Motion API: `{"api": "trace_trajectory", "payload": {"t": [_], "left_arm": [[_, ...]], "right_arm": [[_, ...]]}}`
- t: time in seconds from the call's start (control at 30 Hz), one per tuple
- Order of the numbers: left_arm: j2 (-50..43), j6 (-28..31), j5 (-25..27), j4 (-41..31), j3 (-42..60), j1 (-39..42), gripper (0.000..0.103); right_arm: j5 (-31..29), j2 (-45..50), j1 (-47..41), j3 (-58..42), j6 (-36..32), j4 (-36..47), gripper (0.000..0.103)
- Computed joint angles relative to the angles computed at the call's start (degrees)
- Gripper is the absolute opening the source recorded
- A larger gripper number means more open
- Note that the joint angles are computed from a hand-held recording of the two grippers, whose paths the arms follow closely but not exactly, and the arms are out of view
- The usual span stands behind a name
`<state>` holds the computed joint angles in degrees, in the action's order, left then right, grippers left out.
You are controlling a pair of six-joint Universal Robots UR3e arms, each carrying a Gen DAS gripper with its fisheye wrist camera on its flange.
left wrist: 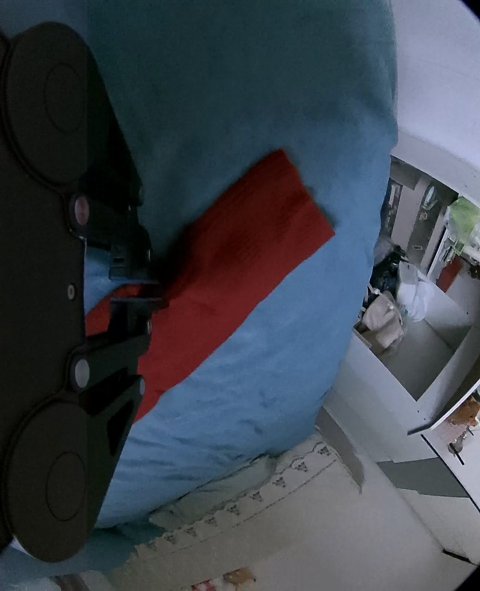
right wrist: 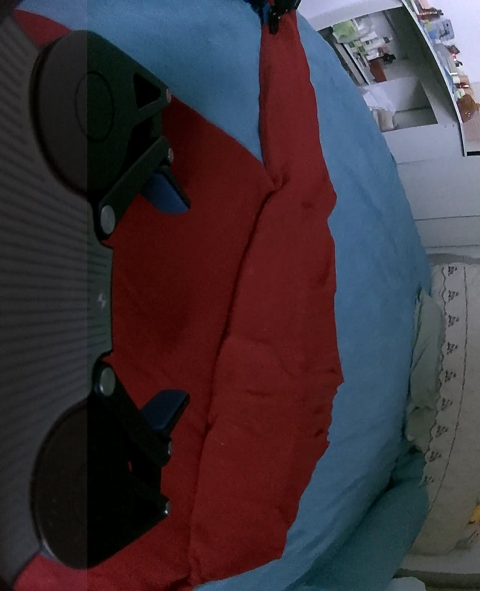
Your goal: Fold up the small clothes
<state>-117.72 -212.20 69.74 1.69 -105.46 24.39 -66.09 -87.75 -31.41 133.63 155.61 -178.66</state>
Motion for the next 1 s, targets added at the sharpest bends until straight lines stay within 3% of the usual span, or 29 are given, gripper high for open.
{"api": "trace_trajectory", "payload": {"t": [0.23, 0.47, 0.6, 0.73, 0.83, 0.93, 1.0], "left_arm": [[3.35, 4.28, 3.49, -3.96, 5.95, -5.14, 0.005], [1.90, 9.17, 6.33, -10.65, 24.57, -20.72, 0.005], [-6.85, 11.98, 5.65, -18.92, 43.86, -33.01, 0.005], [-21.95, 12.66, 3.76, -31.54, 67.60, -42.99, 0.005], [-35.38, 12.91, 6.18, -41.35, 84.77, -48.41, 0.005], [-45.32, 13.50, 8.41, -48.38, 95.67, -51.32, 0.005], [-45.86, 13.34, 9.19, -48.60, 93.41, -52.51, 0.006]], "right_arm": [[2.10, -1.13, -3.20, 1.42, 1.24, -0.59, 0.103], [10.14, -8.57, -14.70, 3.02, -3.70, 6.10, 0.103], [14.98, -13.19, -22.89, 3.16, -9.13, 11.23, 0.103], [20.39, -17.74, -32.64, 3.40, -15.54, 17.56, 0.103], [21.29, -19.42, -38.08, 3.40, -20.67, 23.30, 0.103], [21.92, -20.11, -42.60, 4.04, -26.52, 27.29, 0.103], [22.61, -19.90, -44.94, 4.19, -29.92, 29.23, 0.103]]}}
